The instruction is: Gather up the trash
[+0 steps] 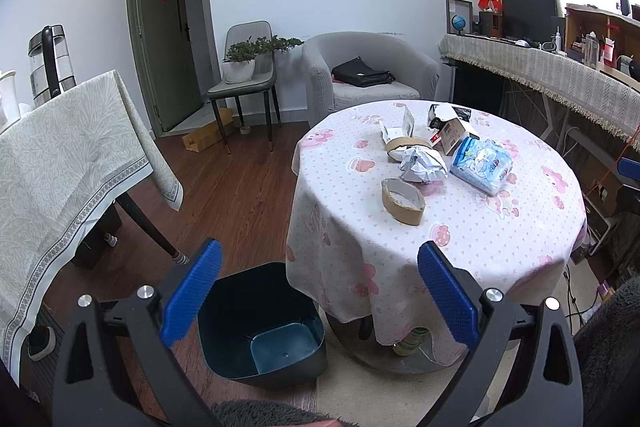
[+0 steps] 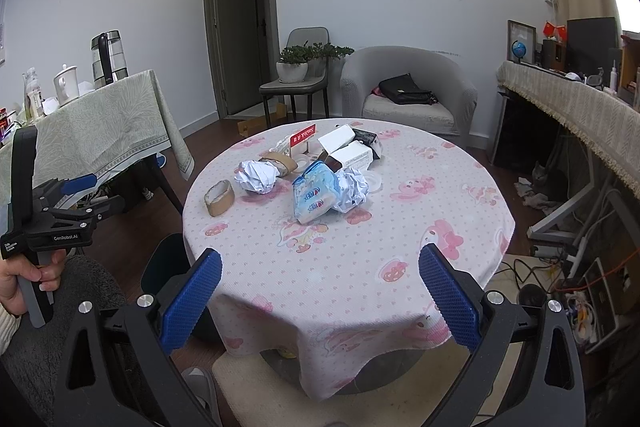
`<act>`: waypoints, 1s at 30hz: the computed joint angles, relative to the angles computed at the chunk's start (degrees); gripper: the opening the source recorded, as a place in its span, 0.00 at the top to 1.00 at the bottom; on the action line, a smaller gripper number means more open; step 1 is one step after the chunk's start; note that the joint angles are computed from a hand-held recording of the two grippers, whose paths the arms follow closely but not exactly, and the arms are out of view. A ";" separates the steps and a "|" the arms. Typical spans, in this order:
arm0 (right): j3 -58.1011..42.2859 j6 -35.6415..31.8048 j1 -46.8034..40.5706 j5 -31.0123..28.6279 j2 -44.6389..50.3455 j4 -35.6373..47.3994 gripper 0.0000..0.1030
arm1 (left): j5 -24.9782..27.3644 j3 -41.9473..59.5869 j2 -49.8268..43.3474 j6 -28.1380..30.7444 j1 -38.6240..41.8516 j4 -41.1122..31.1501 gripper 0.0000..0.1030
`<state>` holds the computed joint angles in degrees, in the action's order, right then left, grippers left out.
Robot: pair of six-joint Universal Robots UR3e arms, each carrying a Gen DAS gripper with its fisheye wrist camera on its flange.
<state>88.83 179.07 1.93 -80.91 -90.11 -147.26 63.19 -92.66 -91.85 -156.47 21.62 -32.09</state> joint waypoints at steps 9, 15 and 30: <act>0.06 -0.15 -0.03 -0.03 -0.17 0.17 0.03 | 0.18 -0.07 0.06 0.07 -0.12 0.09 0.03; -0.48 -0.05 0.23 -0.31 0.49 0.19 0.03 | 0.24 -0.07 0.03 0.05 -0.16 0.16 0.03; -0.45 -0.15 0.22 -0.33 0.48 0.32 0.03 | 0.34 -0.06 0.04 0.08 -0.22 0.14 0.03</act>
